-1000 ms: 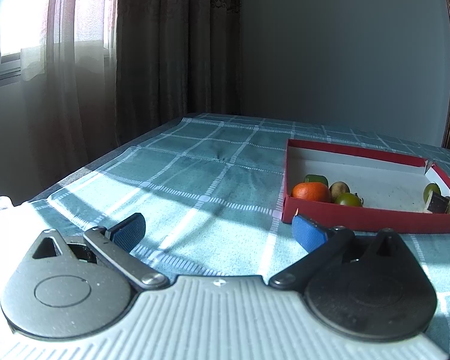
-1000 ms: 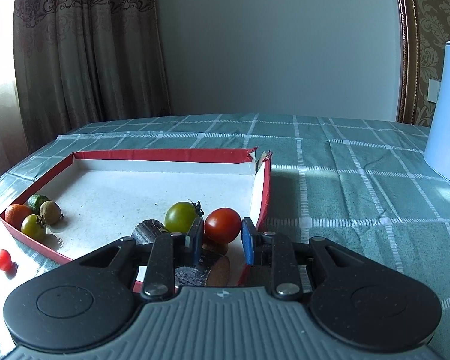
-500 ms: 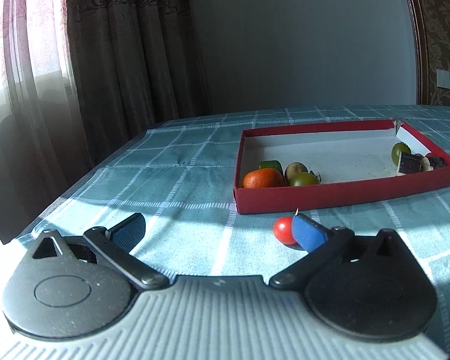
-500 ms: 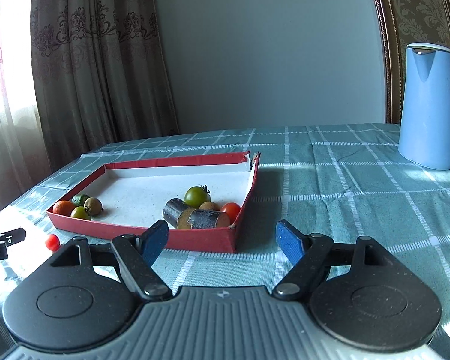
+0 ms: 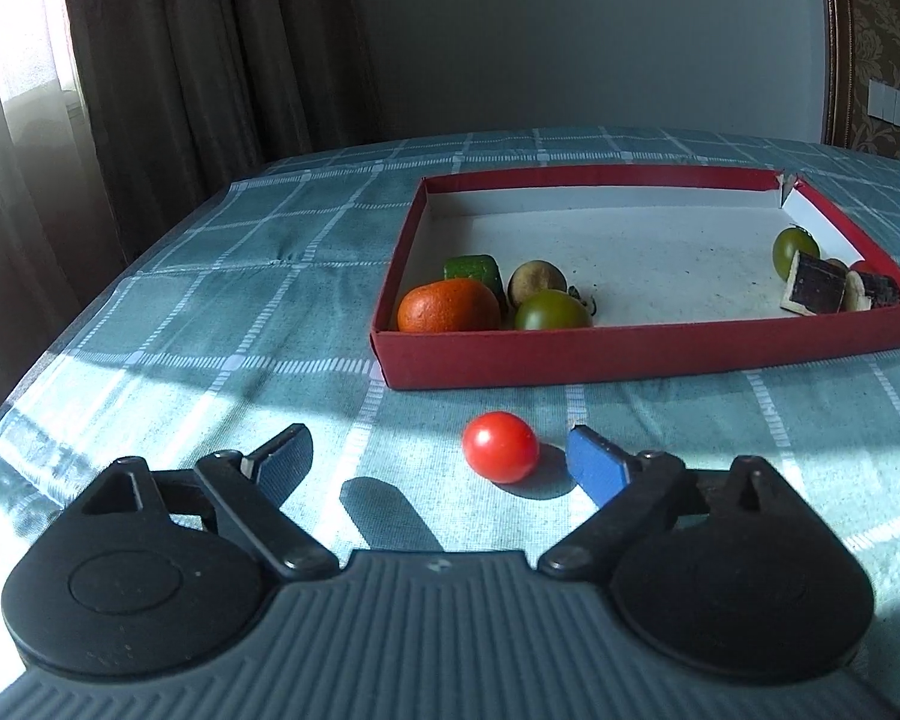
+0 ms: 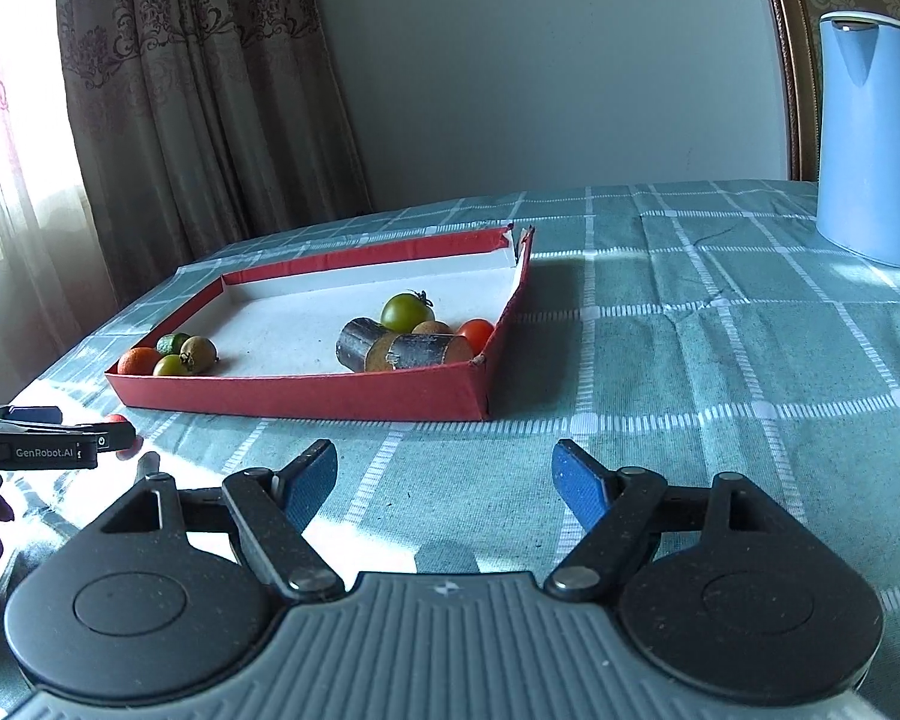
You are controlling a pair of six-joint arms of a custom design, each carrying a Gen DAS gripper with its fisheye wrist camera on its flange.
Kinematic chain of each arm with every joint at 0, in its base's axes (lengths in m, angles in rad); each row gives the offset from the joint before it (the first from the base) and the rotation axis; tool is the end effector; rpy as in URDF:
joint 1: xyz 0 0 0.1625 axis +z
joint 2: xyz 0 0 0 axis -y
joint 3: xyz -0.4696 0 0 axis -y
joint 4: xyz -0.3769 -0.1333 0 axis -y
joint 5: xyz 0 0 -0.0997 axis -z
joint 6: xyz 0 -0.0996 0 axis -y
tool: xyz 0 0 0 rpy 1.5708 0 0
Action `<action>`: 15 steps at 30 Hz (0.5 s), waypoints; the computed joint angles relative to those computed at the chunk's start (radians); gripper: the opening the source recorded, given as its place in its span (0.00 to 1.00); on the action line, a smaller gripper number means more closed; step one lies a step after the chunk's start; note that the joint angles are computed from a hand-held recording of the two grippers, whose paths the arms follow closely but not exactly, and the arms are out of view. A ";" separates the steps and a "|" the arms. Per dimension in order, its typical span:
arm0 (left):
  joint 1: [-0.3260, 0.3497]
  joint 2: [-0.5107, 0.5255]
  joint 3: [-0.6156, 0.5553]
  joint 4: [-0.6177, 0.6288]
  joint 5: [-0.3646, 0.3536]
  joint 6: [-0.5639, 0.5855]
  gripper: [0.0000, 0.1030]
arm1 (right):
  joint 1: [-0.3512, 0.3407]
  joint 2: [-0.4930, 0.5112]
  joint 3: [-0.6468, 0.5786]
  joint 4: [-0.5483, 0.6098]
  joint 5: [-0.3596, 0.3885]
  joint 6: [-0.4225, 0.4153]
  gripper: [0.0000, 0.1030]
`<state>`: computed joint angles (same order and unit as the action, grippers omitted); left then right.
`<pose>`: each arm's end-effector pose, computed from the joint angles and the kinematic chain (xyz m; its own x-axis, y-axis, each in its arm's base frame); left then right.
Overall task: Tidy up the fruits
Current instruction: 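Grasp the other red cherry tomato with the left gripper, then lower the cherry tomato into the red tray and open the left gripper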
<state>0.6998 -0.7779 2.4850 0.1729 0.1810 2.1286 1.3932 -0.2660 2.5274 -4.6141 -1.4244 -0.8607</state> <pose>0.0090 -0.2947 0.1319 -0.5584 -0.3456 -0.7542 0.4816 0.6051 -0.6339 0.0831 -0.3737 -0.0043 -0.7417 -0.4816 0.4668 -0.6704 0.5111 -0.5378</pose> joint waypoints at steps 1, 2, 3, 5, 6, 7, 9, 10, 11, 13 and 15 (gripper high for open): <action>0.009 -0.020 -0.006 -0.023 0.004 0.045 0.81 | 0.001 0.000 0.000 0.002 -0.002 -0.001 0.76; 0.013 -0.047 -0.007 -0.061 0.007 0.101 0.76 | 0.002 0.000 -0.001 0.003 -0.004 -0.003 0.76; 0.019 -0.071 -0.009 -0.089 0.014 0.145 0.69 | 0.006 -0.002 -0.003 0.009 -0.010 -0.003 0.76; 0.024 -0.105 -0.009 -0.138 0.025 0.218 0.63 | 0.009 -0.005 -0.005 0.018 -0.017 -0.003 0.76; 0.021 -0.111 -0.007 -0.152 0.028 0.237 0.58 | 0.011 -0.005 -0.006 0.020 -0.021 -0.002 0.76; 0.018 -0.113 -0.004 -0.166 0.029 0.257 0.56 | 0.012 -0.006 -0.008 0.022 -0.025 -0.002 0.77; 0.012 -0.120 -0.002 -0.191 0.035 0.293 0.45 | 0.015 -0.009 -0.010 0.031 -0.032 0.000 0.77; 0.009 -0.123 -0.001 -0.202 0.039 0.310 0.42 | 0.017 -0.009 -0.011 0.035 -0.037 0.001 0.77; 0.007 -0.125 0.000 -0.210 0.043 0.321 0.37 | 0.020 -0.011 -0.013 0.040 -0.044 0.002 0.77; 0.002 -0.116 -0.001 -0.214 0.041 0.328 0.33 | 0.023 -0.013 -0.016 0.048 -0.052 0.004 0.78; -0.003 -0.107 -0.002 -0.215 0.037 0.329 0.30 | 0.024 -0.014 -0.017 0.052 -0.055 0.004 0.78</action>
